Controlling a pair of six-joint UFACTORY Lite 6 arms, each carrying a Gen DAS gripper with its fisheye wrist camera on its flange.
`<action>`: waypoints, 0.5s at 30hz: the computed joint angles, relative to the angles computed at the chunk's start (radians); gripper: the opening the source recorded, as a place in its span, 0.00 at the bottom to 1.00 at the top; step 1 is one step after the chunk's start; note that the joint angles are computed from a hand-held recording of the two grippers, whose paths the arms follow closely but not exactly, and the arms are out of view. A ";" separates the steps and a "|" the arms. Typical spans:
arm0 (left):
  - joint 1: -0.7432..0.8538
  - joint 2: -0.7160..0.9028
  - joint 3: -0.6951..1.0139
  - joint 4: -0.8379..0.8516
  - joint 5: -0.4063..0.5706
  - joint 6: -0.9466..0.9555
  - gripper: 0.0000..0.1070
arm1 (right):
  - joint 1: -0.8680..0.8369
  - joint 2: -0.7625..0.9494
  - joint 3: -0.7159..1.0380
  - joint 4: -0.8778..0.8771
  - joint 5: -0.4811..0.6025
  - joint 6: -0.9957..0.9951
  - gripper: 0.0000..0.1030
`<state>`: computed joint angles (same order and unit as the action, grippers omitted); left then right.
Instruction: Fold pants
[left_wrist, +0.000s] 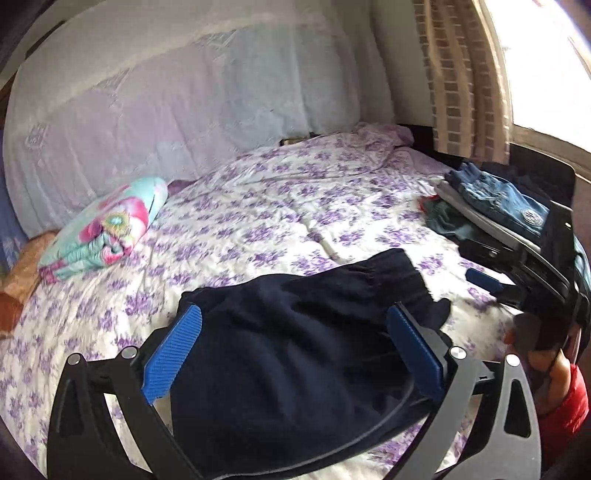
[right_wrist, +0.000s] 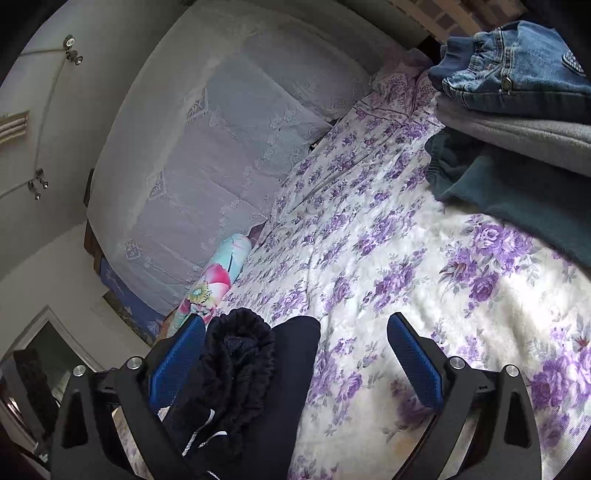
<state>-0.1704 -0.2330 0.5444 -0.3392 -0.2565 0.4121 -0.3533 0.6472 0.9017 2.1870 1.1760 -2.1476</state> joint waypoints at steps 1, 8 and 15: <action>0.026 0.056 0.035 0.074 0.020 -0.096 0.91 | 0.010 -0.014 -0.011 0.014 -0.014 -0.020 0.96; -0.076 0.408 0.018 0.172 -0.202 -0.116 0.92 | 0.092 -0.058 0.022 -0.009 -0.208 -0.036 0.96; 0.244 0.097 -0.152 0.659 -0.232 -0.558 0.91 | 0.256 -0.432 -0.236 0.314 -0.291 -0.442 0.96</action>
<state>0.0740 -0.1361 0.3925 0.3201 -0.4883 -0.1461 -0.0970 0.2154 0.6658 2.5007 0.8853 -2.5894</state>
